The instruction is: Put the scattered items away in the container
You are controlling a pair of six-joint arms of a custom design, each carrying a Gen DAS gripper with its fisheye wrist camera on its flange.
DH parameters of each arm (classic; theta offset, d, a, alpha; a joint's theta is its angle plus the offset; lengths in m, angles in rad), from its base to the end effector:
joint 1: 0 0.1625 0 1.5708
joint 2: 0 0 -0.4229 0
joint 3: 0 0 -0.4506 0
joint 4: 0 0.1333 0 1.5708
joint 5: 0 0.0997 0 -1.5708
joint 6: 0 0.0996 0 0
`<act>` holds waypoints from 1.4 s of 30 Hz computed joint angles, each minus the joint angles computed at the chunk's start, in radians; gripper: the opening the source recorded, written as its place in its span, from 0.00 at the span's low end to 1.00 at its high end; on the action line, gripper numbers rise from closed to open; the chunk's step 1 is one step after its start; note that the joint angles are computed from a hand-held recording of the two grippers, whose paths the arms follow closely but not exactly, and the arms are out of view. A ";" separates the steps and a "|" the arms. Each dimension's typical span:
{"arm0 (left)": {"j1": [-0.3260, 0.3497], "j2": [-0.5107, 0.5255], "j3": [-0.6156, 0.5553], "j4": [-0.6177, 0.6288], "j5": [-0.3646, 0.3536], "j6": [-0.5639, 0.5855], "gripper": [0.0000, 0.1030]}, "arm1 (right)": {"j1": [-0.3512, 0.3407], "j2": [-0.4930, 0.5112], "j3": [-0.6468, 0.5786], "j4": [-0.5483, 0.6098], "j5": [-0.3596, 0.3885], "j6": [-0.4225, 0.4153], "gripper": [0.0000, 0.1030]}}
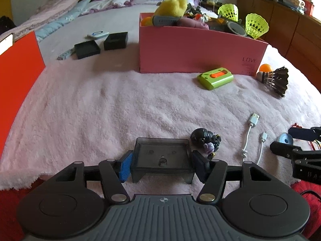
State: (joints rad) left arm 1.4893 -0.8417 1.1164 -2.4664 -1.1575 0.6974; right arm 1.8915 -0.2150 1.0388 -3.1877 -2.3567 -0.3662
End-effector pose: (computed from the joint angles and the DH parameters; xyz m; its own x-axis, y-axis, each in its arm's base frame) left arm 0.1036 -0.8609 0.3395 -0.6717 0.3993 -0.6240 0.6492 0.7231 -0.2361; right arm 0.3242 -0.7768 -0.0562 -0.6954 0.0002 0.7186 -0.5036 0.7132 -0.4875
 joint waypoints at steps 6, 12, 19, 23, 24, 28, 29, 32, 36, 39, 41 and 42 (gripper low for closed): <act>0.002 0.002 0.001 -0.001 -0.002 0.011 0.63 | 0.001 0.005 -0.006 0.023 0.000 -0.014 0.58; 0.001 0.001 0.011 -0.015 0.002 0.017 0.63 | -0.007 -0.009 0.011 0.042 0.014 0.038 0.62; -0.003 -0.001 0.018 -0.024 0.005 0.008 0.62 | -0.012 -0.012 0.015 0.046 0.022 0.062 0.64; -0.003 -0.007 0.013 -0.012 -0.006 -0.013 0.59 | -0.007 -0.008 0.006 0.050 0.019 0.040 0.56; -0.004 -0.010 0.014 -0.013 -0.009 -0.015 0.59 | -0.005 -0.005 0.002 0.047 0.014 0.033 0.56; -0.009 -0.024 0.027 -0.028 -0.021 -0.016 0.59 | 0.001 -0.006 0.004 0.036 0.011 0.030 0.56; -0.011 -0.027 0.030 -0.031 -0.024 -0.016 0.59 | 0.002 -0.008 0.006 0.034 0.012 0.029 0.56; -0.015 -0.035 0.039 -0.041 -0.031 -0.010 0.59 | 0.006 -0.017 0.015 0.035 0.021 0.034 0.56; -0.020 -0.046 0.053 -0.050 -0.037 -0.003 0.59 | 0.009 -0.019 0.018 0.040 0.022 0.037 0.56; -0.022 -0.052 0.063 -0.056 -0.037 0.001 0.59 | 0.010 -0.022 0.024 0.040 0.023 0.043 0.56; -0.022 -0.056 0.069 -0.057 -0.037 0.002 0.59 | 0.010 -0.023 0.028 0.038 0.023 0.046 0.56; -0.023 -0.058 0.071 -0.057 -0.037 0.002 0.59 | 0.010 -0.024 0.030 0.037 0.023 0.048 0.56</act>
State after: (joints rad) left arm 1.4668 -0.8994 1.1874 -2.5233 -1.1945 0.6995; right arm 1.9016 -0.2392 1.0690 -3.1503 -2.3335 -0.3185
